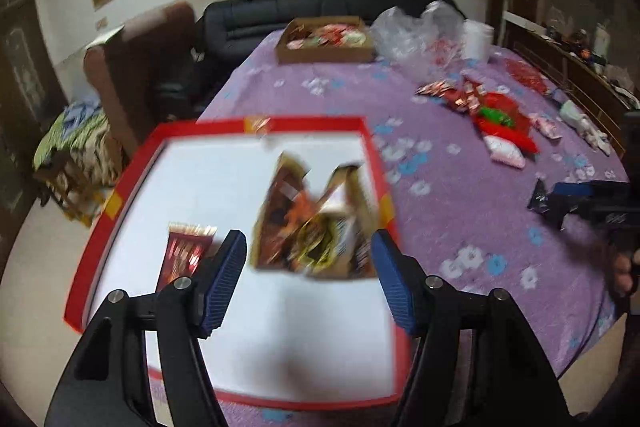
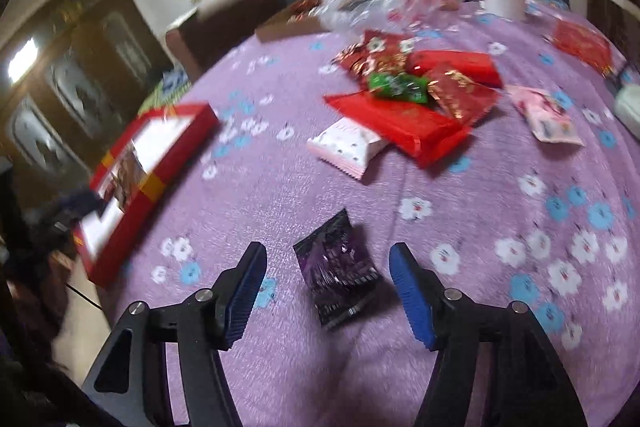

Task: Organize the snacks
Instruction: 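Grasp the purple snack wrapper on the tablecloth with the right gripper, then grasp the white pink-edged packet with the left gripper while the right holds the purple wrapper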

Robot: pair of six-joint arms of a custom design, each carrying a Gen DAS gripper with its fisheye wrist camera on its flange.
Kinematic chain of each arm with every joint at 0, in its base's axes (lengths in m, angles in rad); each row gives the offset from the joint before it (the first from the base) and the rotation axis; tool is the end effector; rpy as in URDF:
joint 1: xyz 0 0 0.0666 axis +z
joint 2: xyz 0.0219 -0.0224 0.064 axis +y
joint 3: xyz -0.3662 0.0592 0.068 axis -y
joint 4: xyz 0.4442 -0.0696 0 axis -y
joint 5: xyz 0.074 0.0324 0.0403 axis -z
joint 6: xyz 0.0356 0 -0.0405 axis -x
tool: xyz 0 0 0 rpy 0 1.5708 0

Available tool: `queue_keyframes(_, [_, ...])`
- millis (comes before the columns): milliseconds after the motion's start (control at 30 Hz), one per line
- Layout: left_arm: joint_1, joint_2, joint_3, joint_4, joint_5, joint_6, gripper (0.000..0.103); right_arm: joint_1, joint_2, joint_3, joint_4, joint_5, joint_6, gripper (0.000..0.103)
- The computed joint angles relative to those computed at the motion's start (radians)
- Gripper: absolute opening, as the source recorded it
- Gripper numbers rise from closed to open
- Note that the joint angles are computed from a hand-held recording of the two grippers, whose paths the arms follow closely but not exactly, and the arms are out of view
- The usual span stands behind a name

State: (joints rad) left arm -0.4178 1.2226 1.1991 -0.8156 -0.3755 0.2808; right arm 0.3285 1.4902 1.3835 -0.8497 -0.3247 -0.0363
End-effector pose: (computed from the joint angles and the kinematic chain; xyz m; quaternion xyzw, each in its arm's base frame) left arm 0.4405 -0.1817 0.4078 -0.0038 0.9198 0.0435 0.3899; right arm 0.5301 0.1923 0.3656 -0.1853 0.9235 0.2056 0.2655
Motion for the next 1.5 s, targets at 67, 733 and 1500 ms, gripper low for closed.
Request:
queue_keyframes(67, [-0.019, 0.034, 0.045, 0.002, 0.014, -0.026, 0.065, 0.020, 0.017, 0.010, -0.010, 0.044, 0.022, 0.064])
queue_keyframes(733, [-0.150, 0.675, 0.737, -0.265, 0.101, -0.077, 0.076, -0.142, -0.047, -0.104, 0.149, 0.016, -0.252, 0.035])
queue_keyframes(1500, [-0.123, 0.606, 0.621, -0.218, 0.262, -0.140, 0.038, -0.064, -0.024, -0.043, 0.036, 0.185, -0.083, 0.039])
